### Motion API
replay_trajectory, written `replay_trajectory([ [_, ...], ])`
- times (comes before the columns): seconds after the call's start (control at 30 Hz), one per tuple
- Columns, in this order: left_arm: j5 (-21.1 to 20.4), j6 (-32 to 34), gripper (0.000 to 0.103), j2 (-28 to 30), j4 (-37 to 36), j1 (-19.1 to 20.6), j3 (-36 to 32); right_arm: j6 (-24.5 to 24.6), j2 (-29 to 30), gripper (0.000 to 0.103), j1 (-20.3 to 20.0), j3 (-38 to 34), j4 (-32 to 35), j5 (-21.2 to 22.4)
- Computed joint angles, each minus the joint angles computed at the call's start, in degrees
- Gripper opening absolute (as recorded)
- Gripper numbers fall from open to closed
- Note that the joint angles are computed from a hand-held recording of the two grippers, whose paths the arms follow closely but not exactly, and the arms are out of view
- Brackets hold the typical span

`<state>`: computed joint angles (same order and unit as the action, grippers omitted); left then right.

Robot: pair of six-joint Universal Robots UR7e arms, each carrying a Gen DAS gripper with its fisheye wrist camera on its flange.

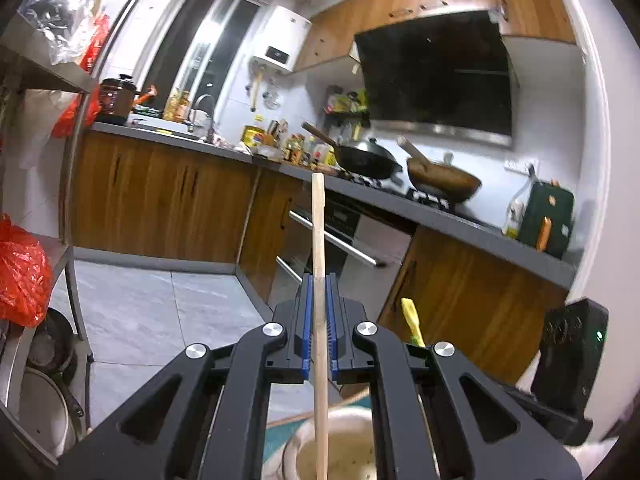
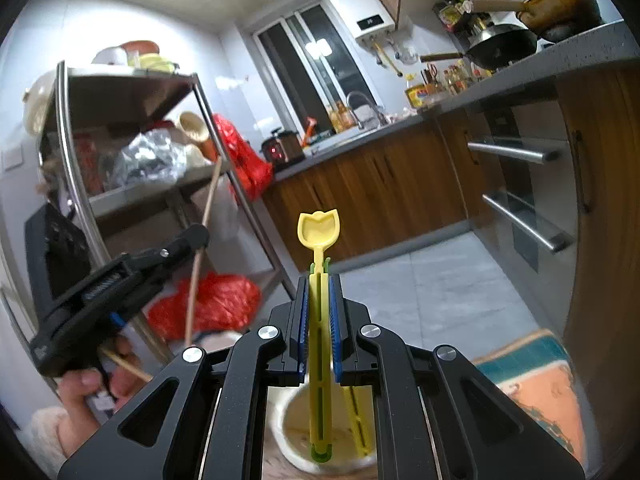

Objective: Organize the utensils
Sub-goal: 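Insert the yellow spoon into the smaller cup while the left tool inserts the chopstick into the larger cup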

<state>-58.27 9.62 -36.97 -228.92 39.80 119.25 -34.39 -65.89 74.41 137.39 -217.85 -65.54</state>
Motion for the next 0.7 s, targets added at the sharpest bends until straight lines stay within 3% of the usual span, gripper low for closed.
replay_trajectory([
  [0.4, 1.4, -0.2, 0.006, -2.9, 2.1, -0.2, 4.2, 0.2, 0.9, 0.01, -0.6, 0.3, -4.4, -0.6],
  [0.6, 3.8, -0.9, 0.006, -4.0, 2.1, -1.0, 6.3, -0.4, -0.1, 0.01, -0.4, 0.9, -2.5, -2.1],
  [0.7, 6.7, 0.0, 0.018, -4.7, 2.1, -2.3, 8.1, -3.0, -2.0, 0.013, -0.7, 3.2, -2.5, -3.1],
])
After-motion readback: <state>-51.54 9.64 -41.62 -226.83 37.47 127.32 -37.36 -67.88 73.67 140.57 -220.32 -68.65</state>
